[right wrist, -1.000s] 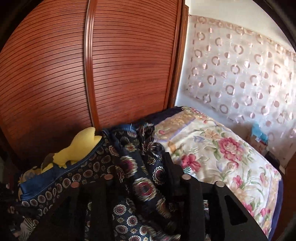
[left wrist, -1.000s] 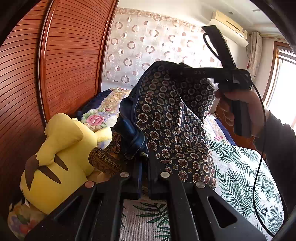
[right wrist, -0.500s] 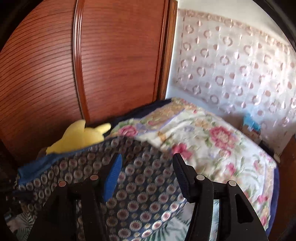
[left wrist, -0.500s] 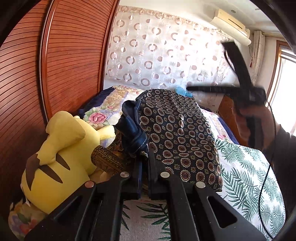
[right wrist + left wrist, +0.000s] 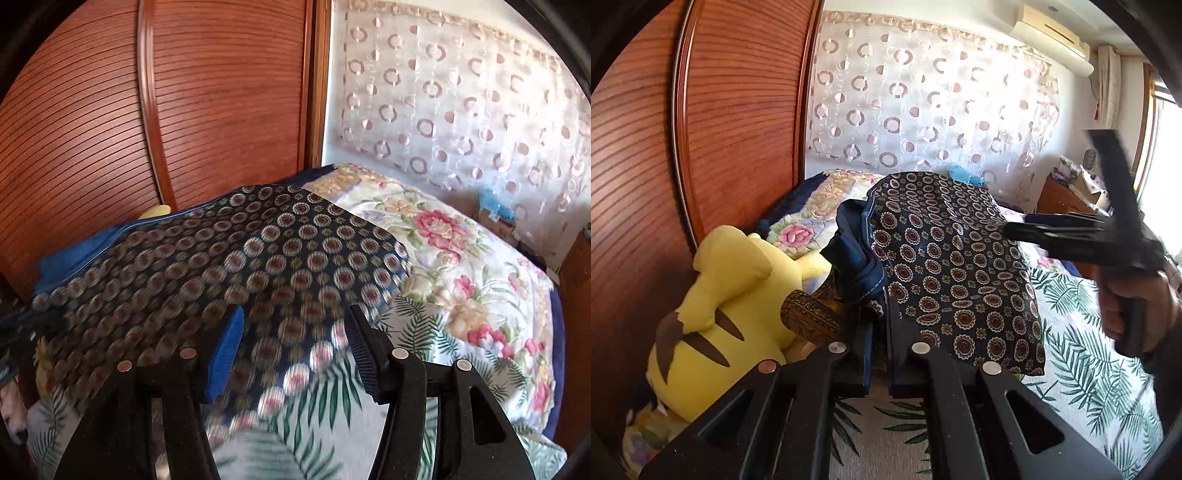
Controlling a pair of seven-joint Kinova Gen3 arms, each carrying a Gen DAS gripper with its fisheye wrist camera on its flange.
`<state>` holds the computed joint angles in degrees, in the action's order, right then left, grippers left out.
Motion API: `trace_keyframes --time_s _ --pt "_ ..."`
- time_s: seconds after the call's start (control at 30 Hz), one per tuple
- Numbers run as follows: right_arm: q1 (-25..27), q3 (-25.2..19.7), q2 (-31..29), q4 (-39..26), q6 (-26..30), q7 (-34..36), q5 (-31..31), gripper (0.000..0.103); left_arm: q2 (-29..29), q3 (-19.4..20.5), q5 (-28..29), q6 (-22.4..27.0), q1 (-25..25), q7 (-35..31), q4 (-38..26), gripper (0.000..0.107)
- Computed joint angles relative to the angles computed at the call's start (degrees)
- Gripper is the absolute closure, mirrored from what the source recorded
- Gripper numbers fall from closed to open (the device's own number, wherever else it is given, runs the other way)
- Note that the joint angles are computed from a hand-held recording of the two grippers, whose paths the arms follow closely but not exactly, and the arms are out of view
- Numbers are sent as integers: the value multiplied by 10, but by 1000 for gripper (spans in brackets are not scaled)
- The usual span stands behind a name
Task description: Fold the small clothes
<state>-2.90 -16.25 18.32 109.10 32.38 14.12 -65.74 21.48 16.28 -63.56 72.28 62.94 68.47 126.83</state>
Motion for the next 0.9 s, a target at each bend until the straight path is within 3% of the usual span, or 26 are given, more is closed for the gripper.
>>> trace_keyframes --time_s 0.07,0.13,0.2,0.23,0.3,0.37,0.47,0.6,0.9 --pt "32 1 -16 26 26 43 -29 44 3 3 10 14 5 -12 -9 96" --pt "51 18 -32 46 56 66 -48 44 1 5 12 22 14 -10 -12 85" --pt "67 36 -44 72 85 98 -73 44 1 7 11 32 24 -4 -14 63" --pt "76 47 -53 84 103 111 -81 44 2 9 10 37 28 -4 -15 60" --pt "91 70 -61 105 133 141 -97 44 6 13 18 54 34 -26 -31 36" --pt "109 97 -75 125 174 161 -102 44 14 14 20 76 45 -45 -49 23" --pt "126 137 -87 150 220 185 -106 44 26 15 29 103 57 -93 -83 22" --pt "151 183 -112 184 259 215 -107 44 33 12 17 111 77 -108 -107 22" --pt "244 273 -156 233 346 241 -62 28 67 -2 0 126 107 -190 -194 22"
